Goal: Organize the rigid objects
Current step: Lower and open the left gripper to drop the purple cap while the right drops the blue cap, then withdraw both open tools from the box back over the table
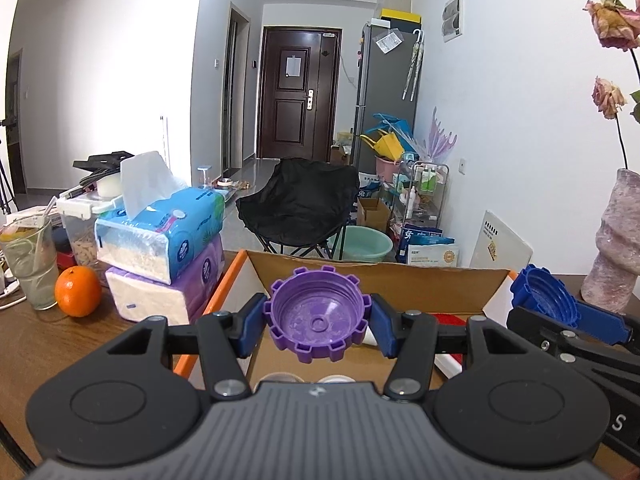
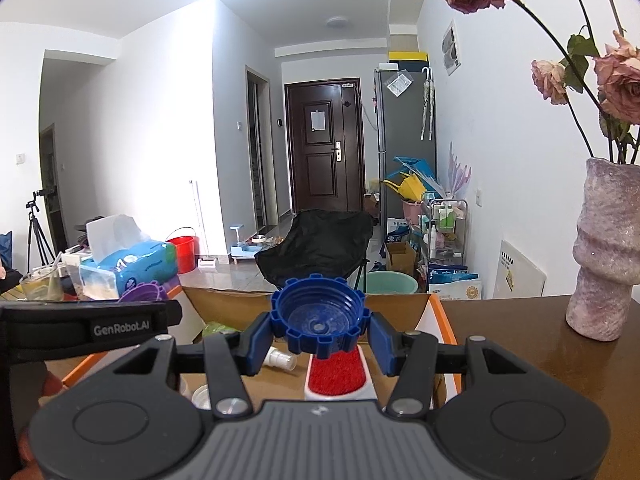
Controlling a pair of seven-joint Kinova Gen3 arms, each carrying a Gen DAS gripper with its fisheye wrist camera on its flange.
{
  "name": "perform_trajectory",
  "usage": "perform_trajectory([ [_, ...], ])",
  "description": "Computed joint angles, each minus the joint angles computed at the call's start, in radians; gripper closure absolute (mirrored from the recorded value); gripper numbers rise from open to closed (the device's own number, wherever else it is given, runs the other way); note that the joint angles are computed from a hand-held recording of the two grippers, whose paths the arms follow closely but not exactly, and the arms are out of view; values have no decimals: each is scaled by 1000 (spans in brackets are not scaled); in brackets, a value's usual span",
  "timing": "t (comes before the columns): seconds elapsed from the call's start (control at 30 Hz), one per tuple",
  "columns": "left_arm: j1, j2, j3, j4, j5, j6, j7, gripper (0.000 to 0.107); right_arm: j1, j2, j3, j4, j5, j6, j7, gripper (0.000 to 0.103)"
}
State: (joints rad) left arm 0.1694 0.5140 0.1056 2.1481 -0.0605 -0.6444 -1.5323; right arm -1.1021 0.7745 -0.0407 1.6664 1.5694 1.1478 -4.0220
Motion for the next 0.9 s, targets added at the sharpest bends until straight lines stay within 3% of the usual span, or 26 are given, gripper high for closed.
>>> perform_trajectory([
  [0.4,12,42,-12,-70,7,30,-43,51,43,7,10,-52,-35,-65,115,52],
  [0.47,20,40,-18,-73,20,38,-54,47,46,4,14,-61,-58,-77,140,52],
  [0.5,17,40,-17,-74,19,40,-55,38,46,3,17,-66,-71,-79,152,51],
  [0.53,13,39,-14,-68,16,31,-53,28,42,4,21,-73,-86,-76,163,49],
  [0.67,28,33,-25,-42,44,-19,-68,8,22,7,41,-91,-129,-52,193,15],
  [0.7,34,34,-30,-35,57,-39,-73,4,14,11,47,-99,-141,-37,204,11],
  [0.8,38,30,-33,-29,72,-50,-84,4,2,10,58,-103,-157,-24,213,0],
  [0.9,36,27,-33,-35,81,-35,-85,4,-5,12,64,-109,-166,-15,217,0],
])
